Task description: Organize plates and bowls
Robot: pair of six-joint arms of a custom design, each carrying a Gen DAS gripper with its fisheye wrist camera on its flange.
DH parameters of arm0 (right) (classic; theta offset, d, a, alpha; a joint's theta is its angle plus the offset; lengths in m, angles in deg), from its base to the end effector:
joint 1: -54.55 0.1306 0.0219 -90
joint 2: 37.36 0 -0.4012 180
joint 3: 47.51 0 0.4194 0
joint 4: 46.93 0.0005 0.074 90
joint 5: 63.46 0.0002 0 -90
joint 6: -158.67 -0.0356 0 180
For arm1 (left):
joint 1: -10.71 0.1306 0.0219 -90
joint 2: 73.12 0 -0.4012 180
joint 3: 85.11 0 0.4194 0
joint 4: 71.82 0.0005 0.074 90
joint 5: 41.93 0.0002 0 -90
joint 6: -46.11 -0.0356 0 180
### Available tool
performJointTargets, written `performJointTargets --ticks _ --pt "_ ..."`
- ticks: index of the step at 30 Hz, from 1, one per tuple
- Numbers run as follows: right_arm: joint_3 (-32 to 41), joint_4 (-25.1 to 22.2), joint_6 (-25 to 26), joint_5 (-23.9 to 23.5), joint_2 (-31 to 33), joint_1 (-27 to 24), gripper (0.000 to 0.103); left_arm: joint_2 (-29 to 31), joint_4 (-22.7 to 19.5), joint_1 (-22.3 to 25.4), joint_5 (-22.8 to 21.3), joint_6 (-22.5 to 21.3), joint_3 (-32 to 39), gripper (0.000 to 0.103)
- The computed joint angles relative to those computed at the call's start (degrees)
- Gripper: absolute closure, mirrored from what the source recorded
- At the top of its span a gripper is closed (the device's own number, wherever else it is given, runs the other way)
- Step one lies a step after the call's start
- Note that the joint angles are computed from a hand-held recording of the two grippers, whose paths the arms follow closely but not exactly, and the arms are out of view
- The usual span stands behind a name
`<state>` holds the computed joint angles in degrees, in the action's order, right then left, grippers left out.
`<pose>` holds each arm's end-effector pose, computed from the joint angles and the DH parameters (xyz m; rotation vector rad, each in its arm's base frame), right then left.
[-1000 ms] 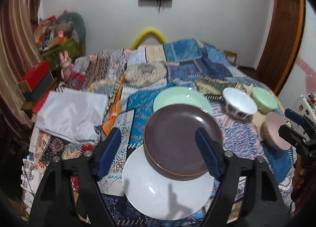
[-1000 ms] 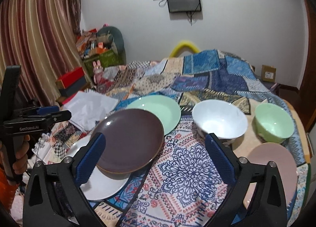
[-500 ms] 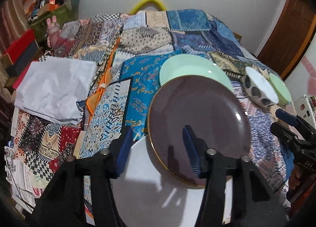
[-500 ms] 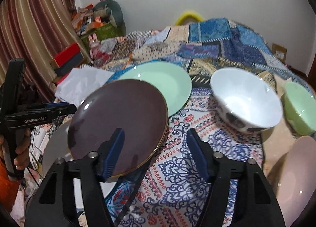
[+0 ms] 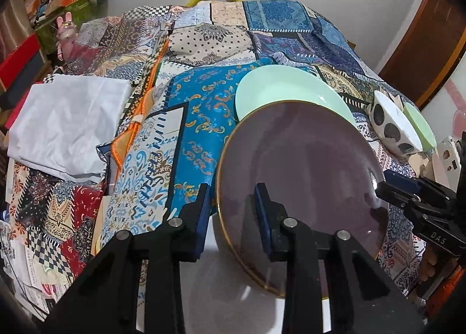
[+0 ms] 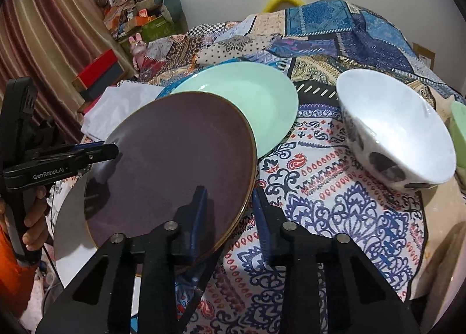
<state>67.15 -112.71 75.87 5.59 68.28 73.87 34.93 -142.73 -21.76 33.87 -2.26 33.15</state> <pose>0.5649 0.2110 0.4929 -0.7220 2.4503 0.5493 0.5207 -0.3216 0.4917 -0.2902 2.5692 -0.1501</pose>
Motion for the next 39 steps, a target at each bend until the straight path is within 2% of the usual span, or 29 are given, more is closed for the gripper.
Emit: performJointTargets --ticks 8,12,25,39 --pt "0.6 -0.7 -0.7 -2.3 1.1 -0.2 0.078 0.4 1.2 0.6 2.3 -0.8 -0.7 0.075" --pt "0.5 -0.4 -1.1 -1.8 0.9 0.0 0.078 0.1 2.2 0.8 2.9 -0.9 -1.4 0.075" --pt "-1.3 -0.1 -3.0 -2.3 -0.7 -1.6 0.078 0.8 0.9 -0.9 3.3 -1.0 0.7 0.075" --pt "-4.1 1.0 -3.5 -3.0 -4.8 -3.7 0.078 1.7 -2.0 -4.1 0.8 0.1 4.8 0.075"
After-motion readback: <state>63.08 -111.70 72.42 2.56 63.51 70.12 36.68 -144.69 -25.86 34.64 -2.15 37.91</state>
